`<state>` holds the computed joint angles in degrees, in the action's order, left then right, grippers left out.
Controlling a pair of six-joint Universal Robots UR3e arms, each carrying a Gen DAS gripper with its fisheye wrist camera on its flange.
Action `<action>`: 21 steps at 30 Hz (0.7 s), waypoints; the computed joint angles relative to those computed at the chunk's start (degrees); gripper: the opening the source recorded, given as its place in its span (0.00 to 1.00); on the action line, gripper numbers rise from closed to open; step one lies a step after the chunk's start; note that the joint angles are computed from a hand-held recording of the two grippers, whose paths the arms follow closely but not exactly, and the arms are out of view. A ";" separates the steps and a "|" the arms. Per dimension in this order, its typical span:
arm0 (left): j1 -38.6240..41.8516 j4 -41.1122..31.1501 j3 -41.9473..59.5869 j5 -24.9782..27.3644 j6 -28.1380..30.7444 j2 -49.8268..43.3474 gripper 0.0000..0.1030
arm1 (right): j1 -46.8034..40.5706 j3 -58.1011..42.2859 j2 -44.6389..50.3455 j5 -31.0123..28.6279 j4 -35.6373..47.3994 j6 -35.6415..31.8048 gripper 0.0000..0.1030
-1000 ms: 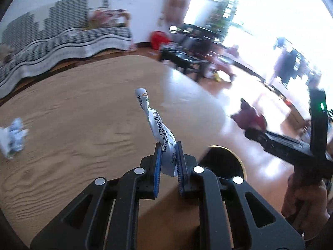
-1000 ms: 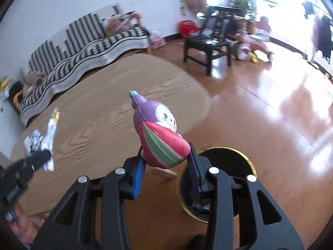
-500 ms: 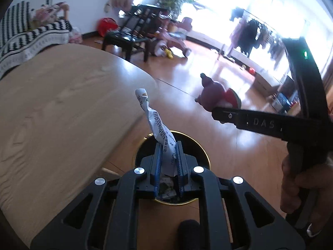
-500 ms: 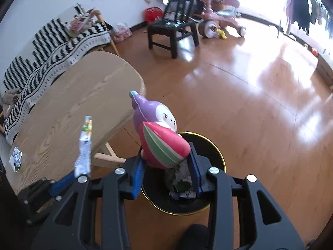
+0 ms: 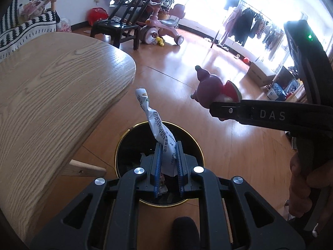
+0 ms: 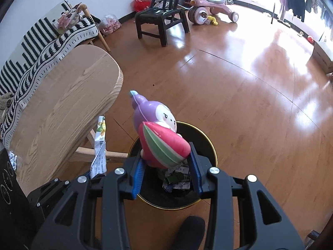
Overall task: Collect trash
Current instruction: 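Carry both items over the black bin and open both tools, then swing both tools back over the table toward the white box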
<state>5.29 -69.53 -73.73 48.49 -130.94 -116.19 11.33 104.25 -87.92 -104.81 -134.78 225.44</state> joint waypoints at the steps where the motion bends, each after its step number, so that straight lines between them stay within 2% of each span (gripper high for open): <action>1: -0.25 0.03 0.27 0.11 -0.10 -0.31 0.13 | -0.15 -0.25 0.23 0.06 0.00 -0.08 0.38; 10: -1.26 0.19 2.45 -0.11 -2.06 -2.69 0.13 | 0.29 -1.81 1.61 -0.68 0.68 0.71 0.39; 14: -1.11 -0.66 2.76 -0.28 -1.53 -2.91 0.13 | 0.34 -2.25 1.92 -0.64 1.31 1.45 0.43; 16: -1.27 -0.88 2.93 -0.14 -1.66 -3.09 0.19 | 0.92 -2.67 2.01 -1.53 1.76 2.15 0.51; 17: -1.30 -1.17 3.18 -0.09 -1.67 -3.29 0.21 | 1.37 -3.03 2.23 -2.07 1.88 2.63 0.52; 21: -1.06 -0.90 2.98 -0.34 -2.01 -3.14 0.45 | 1.52 -2.97 2.03 -2.64 1.23 3.23 0.59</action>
<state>4.22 -70.43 -70.75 48.15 -132.95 -119.33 12.84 101.28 -85.89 -107.45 -133.55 228.66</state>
